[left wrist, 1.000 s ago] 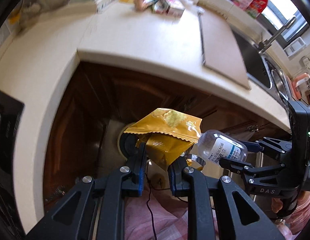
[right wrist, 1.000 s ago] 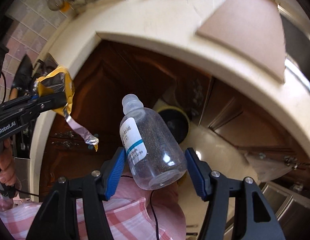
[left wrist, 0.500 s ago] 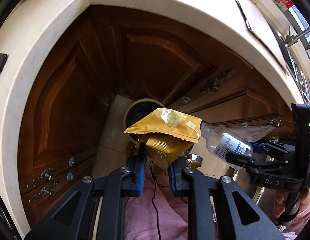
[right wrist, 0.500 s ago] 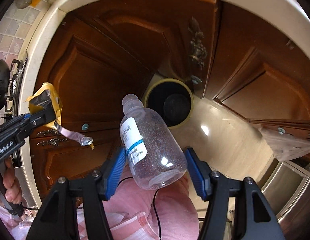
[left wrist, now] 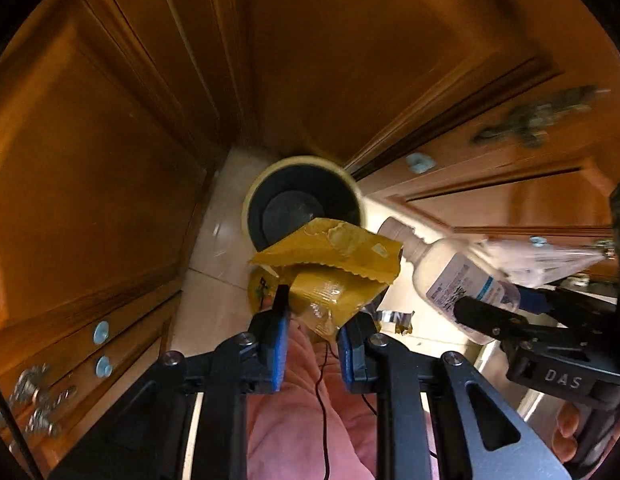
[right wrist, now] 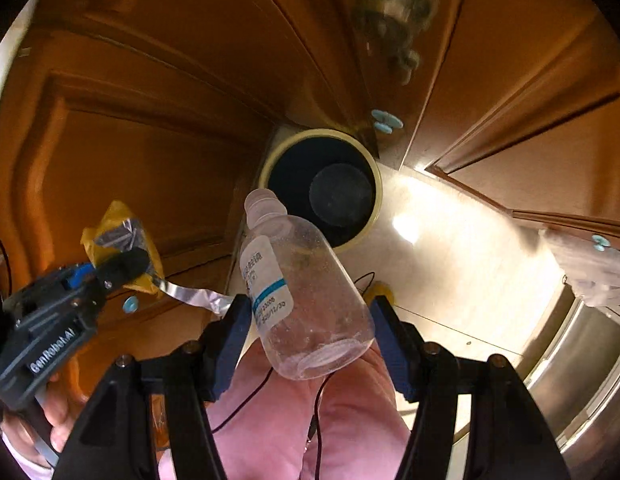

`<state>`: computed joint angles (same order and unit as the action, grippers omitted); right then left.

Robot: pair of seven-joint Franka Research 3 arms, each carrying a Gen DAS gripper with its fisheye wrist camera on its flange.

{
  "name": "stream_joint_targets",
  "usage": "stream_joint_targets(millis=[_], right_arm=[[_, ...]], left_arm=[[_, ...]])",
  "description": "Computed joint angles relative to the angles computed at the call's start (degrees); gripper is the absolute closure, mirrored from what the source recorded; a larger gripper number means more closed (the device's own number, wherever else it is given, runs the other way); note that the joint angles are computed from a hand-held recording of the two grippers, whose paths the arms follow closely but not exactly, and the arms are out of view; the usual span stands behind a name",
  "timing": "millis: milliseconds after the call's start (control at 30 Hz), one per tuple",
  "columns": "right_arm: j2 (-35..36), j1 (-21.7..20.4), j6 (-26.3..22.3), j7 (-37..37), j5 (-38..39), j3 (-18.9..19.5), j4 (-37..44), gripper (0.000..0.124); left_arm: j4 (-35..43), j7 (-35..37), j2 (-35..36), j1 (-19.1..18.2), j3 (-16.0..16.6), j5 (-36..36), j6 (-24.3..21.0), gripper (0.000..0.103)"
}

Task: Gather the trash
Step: 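Carry the yellow wrapper and clear bottle down over the floor trash bin with both grippers, then open the left gripper dropping the wrapper while the right gripper releases the bottle into the bin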

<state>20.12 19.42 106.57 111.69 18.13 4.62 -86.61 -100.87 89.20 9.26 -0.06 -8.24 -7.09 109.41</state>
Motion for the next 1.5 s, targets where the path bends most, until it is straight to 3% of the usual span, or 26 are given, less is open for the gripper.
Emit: stream_joint_targets(millis=[67, 133, 200, 267, 467, 867, 1233, 1500], right_arm=[[2.52, 0.19, 0.67, 0.53, -0.08, -0.07, 1.15, 0.062], [4.66, 0.33, 1.32, 1.04, 0.08, -0.07, 2.27, 0.061], [6.88, 0.38, 1.99, 1.83, 0.47, -0.08, 3.71, 0.06], [8.6, 0.32, 2.62, 3.22, 1.22, -0.1, 4.67, 0.06], [10.07, 0.41, 1.44, 5.57, 1.58, 0.19, 6.97, 0.06], [4.43, 2.48, -1.61, 3.08, -4.68, -0.4, 8.26, 0.06], [-2.43, 2.81, 0.99, 2.65, -7.17, -0.37, 5.45, 0.06], [-5.6, 2.95, 1.93, 1.06, -8.85, 0.02, 4.59, 0.06]], left_arm=[[0.45, -0.08, 2.67, -0.21, -0.01, 1.23, 0.78, 0.081], [0.65, -0.31, 4.41, -0.35, -0.11, 2.39, 1.98, 0.07], [1.77, -0.96, 6.59, -0.67, -0.12, 4.49, 2.27, 0.034], [1.69, -1.79, 7.24, -0.92, -0.08, 6.55, 3.45, 0.024], [3.58, -2.58, 8.92, -0.51, -0.12, 8.73, 2.55, 0.024], [1.77, -1.6, 2.57, 0.46, -0.11, 6.35, 2.13, 0.024], [1.65, -0.61, -3.73, -0.61, 0.19, 5.55, 2.79, 0.022], [4.46, -0.16, -6.01, -1.55, 0.32, 5.77, -0.66, 0.021]])
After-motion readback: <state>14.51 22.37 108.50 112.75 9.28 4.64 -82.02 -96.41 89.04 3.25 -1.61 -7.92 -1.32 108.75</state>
